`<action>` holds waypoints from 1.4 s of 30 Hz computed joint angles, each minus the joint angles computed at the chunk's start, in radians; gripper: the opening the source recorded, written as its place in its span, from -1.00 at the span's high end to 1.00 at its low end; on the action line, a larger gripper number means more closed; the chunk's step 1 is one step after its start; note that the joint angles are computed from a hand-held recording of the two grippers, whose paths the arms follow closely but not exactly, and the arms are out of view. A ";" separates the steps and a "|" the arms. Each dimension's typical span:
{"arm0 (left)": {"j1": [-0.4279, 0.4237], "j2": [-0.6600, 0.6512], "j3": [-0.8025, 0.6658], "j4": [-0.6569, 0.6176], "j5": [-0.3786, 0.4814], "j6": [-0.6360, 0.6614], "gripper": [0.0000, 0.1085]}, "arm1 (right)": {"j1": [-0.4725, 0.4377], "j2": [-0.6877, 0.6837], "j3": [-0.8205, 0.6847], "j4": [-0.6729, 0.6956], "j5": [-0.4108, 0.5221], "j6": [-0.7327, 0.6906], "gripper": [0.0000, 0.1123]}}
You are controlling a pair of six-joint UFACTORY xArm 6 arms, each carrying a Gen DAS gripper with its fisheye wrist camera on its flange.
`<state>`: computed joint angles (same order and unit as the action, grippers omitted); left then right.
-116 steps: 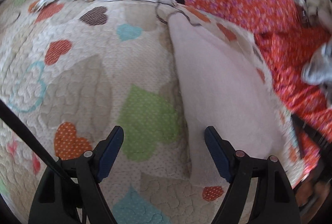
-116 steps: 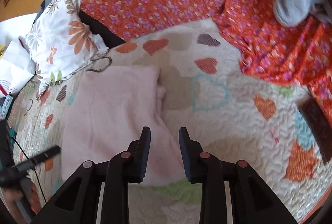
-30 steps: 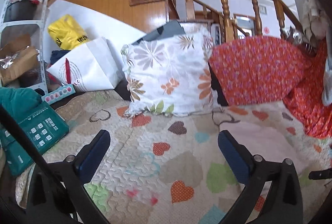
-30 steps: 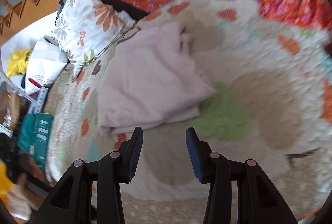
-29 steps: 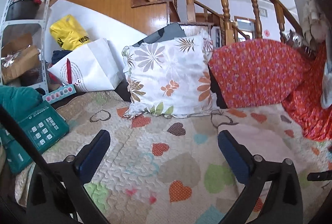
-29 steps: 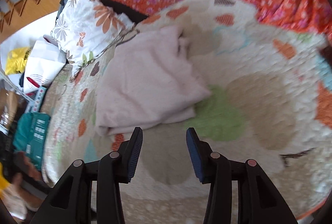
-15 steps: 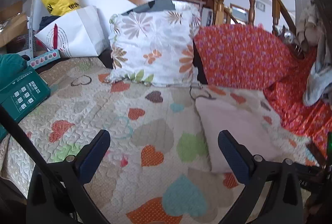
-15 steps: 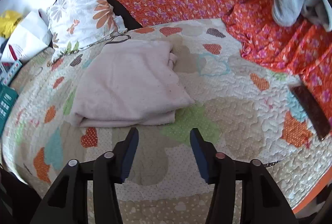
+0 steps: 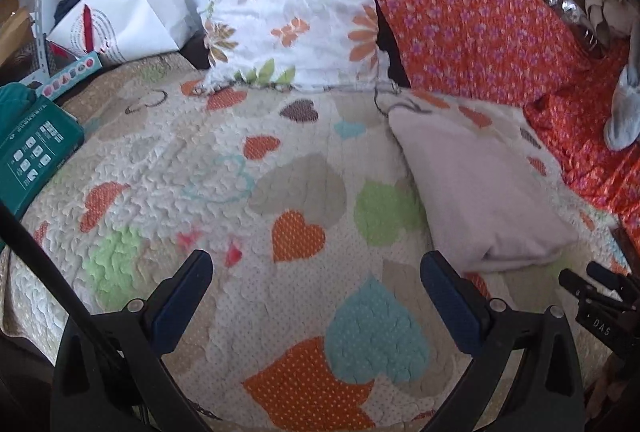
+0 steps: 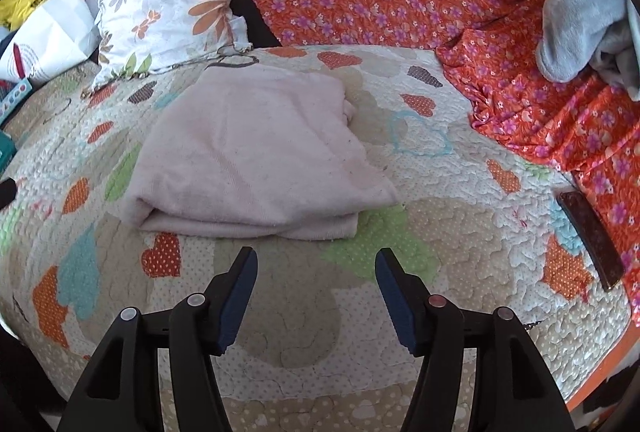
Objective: Fold small clothes
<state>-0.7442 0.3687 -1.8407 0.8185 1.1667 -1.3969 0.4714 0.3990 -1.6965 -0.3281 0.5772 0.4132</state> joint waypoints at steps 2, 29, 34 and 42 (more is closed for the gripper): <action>0.002 0.017 -0.010 -0.035 -0.003 0.023 -0.90 | 0.002 -0.001 0.003 -0.008 0.000 0.003 -0.18; 0.030 0.101 -0.010 -0.244 -0.001 0.077 -0.90 | -0.006 -0.043 0.068 0.192 0.009 -0.068 -0.29; 0.041 0.084 0.018 -0.266 -0.033 0.073 -0.90 | -0.008 -0.028 0.048 0.232 0.034 -0.081 -0.30; 0.041 0.088 -0.011 -0.295 -0.004 0.106 -0.90 | 0.006 -0.013 0.031 0.200 0.037 -0.089 -0.30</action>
